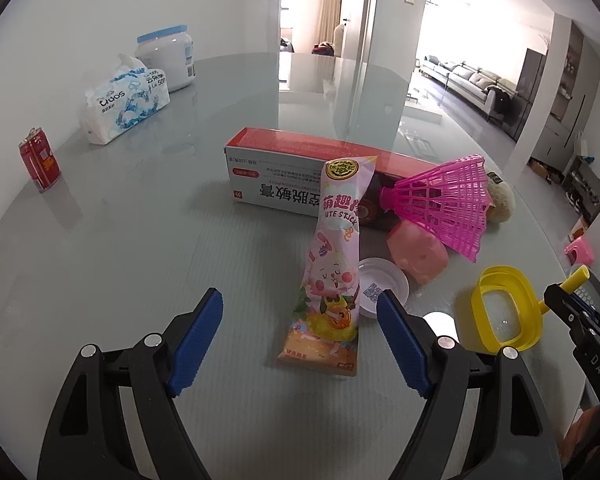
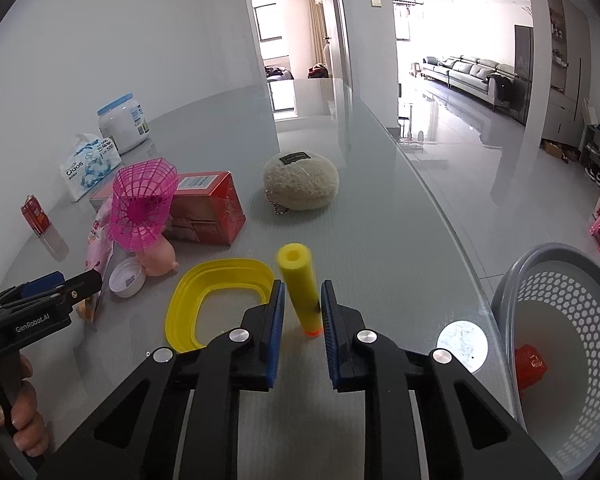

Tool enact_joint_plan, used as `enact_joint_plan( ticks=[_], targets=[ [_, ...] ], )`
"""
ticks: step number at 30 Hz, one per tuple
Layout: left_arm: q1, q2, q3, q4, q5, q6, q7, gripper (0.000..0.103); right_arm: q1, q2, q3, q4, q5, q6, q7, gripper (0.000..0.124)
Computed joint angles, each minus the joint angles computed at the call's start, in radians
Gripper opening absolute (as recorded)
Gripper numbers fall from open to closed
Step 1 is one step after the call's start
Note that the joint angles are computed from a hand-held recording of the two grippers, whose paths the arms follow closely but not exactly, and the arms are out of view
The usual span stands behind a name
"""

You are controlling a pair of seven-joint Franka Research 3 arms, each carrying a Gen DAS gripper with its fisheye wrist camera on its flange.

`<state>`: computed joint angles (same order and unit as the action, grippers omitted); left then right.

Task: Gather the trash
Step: 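Grasp the yellow foam tube with the right gripper while the left gripper grasps the pink snack wrapper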

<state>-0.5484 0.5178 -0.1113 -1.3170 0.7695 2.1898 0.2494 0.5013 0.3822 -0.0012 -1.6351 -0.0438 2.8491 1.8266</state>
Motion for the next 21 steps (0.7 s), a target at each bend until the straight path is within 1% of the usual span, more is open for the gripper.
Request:
enact_joint_plan(
  ticks=[6, 10, 15, 17, 18, 20, 21],
  targets=[
    [0.003, 0.001, 0.000, 0.000, -0.005, 0.003, 0.003, 0.078, -0.015, -0.005, 0.017, -0.011, 0.033, 0.018, -0.024, 0.013],
    [0.009, 0.002, 0.000, -0.003, -0.015, 0.011, -0.002, 0.081, -0.014, -0.013, 0.019, -0.024, 0.044, 0.033, -0.035, 0.012],
    [0.010, 0.031, 0.003, 0.040, -0.025, -0.006, 0.021, 0.081, -0.021, -0.028, 0.030, -0.047, 0.069, 0.055, -0.056, 0.012],
    [0.013, 0.047, 0.002, 0.063, -0.039, -0.005, 0.040, 0.081, -0.037, -0.041, 0.042, -0.065, 0.092, 0.062, -0.080, 0.012],
    [0.016, 0.053, 0.001, 0.070, -0.048, 0.000, 0.048, 0.079, -0.038, -0.042, 0.043, -0.066, 0.098, 0.063, -0.083, 0.012],
    [0.016, 0.056, 0.005, 0.073, -0.056, 0.010, 0.052, 0.069, -0.046, -0.051, 0.050, -0.079, 0.115, 0.067, -0.098, 0.012],
    [0.017, 0.059, 0.006, 0.078, -0.062, 0.009, 0.059, 0.062, -0.051, -0.055, 0.053, -0.083, 0.124, 0.068, -0.106, 0.012]
  ],
)
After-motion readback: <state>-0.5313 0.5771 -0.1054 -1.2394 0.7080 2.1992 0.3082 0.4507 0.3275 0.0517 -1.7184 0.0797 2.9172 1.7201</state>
